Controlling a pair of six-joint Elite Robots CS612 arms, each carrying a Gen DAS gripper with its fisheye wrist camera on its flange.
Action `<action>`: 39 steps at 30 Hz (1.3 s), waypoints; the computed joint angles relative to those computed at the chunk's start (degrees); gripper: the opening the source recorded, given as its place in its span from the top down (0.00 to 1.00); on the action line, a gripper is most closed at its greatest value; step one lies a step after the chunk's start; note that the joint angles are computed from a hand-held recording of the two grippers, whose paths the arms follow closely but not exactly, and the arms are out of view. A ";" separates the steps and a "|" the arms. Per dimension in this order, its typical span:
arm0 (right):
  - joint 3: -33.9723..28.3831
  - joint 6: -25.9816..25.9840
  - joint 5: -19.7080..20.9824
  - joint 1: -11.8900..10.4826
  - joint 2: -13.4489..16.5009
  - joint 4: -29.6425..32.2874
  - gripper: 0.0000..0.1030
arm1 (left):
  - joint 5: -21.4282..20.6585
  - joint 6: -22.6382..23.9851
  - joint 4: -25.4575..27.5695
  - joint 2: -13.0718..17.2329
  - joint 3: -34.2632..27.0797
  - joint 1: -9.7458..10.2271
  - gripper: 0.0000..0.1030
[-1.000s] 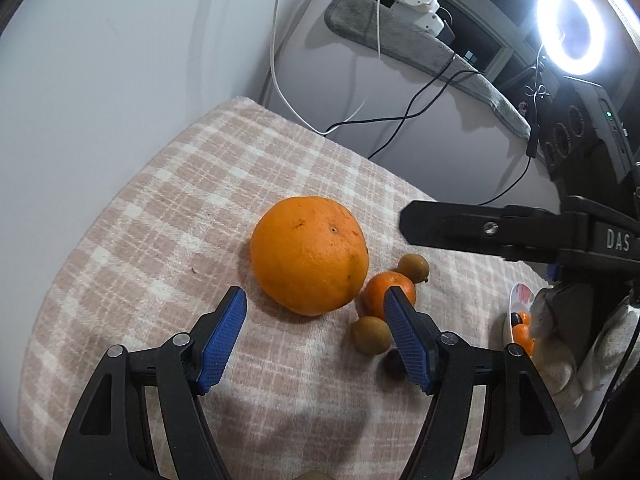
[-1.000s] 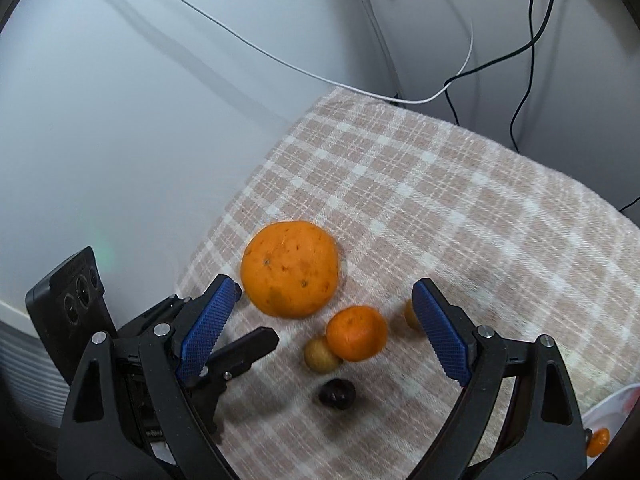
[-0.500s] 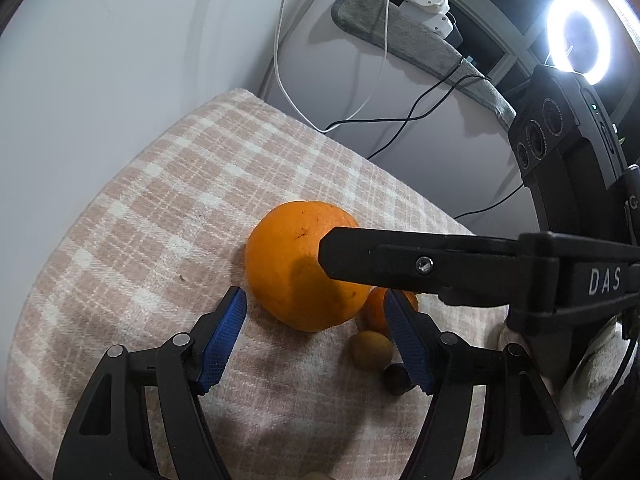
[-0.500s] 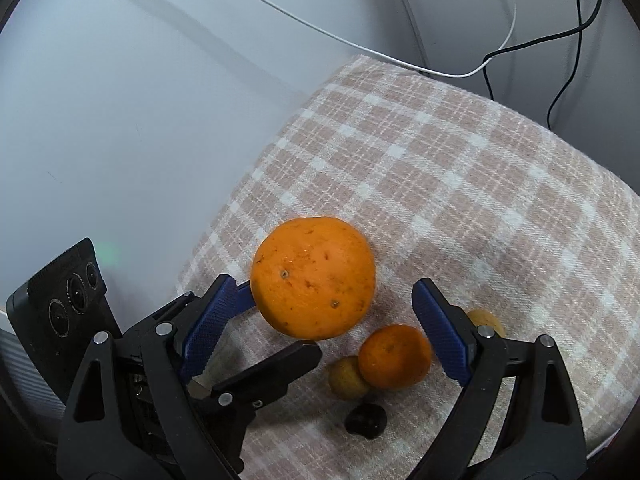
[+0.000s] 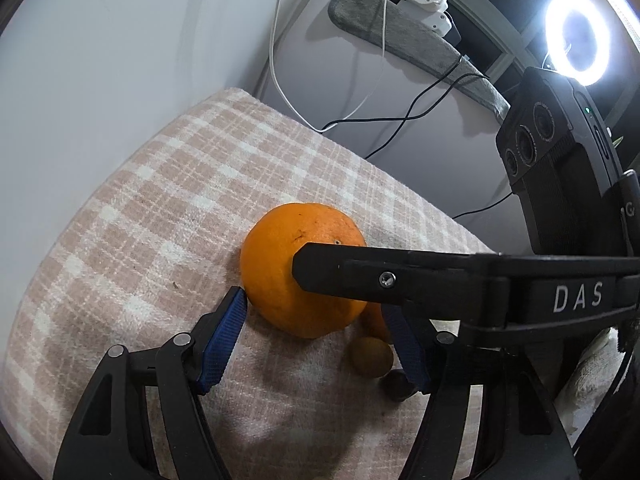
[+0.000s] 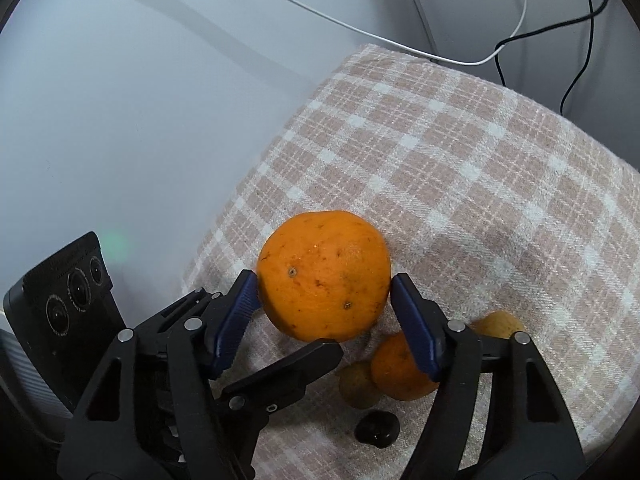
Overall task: Organize fruits
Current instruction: 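Close the right tool around the large orange and lift it, then carry the large orange with the right tool over the plate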
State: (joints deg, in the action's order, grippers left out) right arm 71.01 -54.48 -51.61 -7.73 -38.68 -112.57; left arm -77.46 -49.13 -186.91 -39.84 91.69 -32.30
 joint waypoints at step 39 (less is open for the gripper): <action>13.19 -5.47 4.11 -8.49 -9.33 -9.37 0.32 | 5.41 8.50 -0.03 -1.44 -2.54 -6.69 0.37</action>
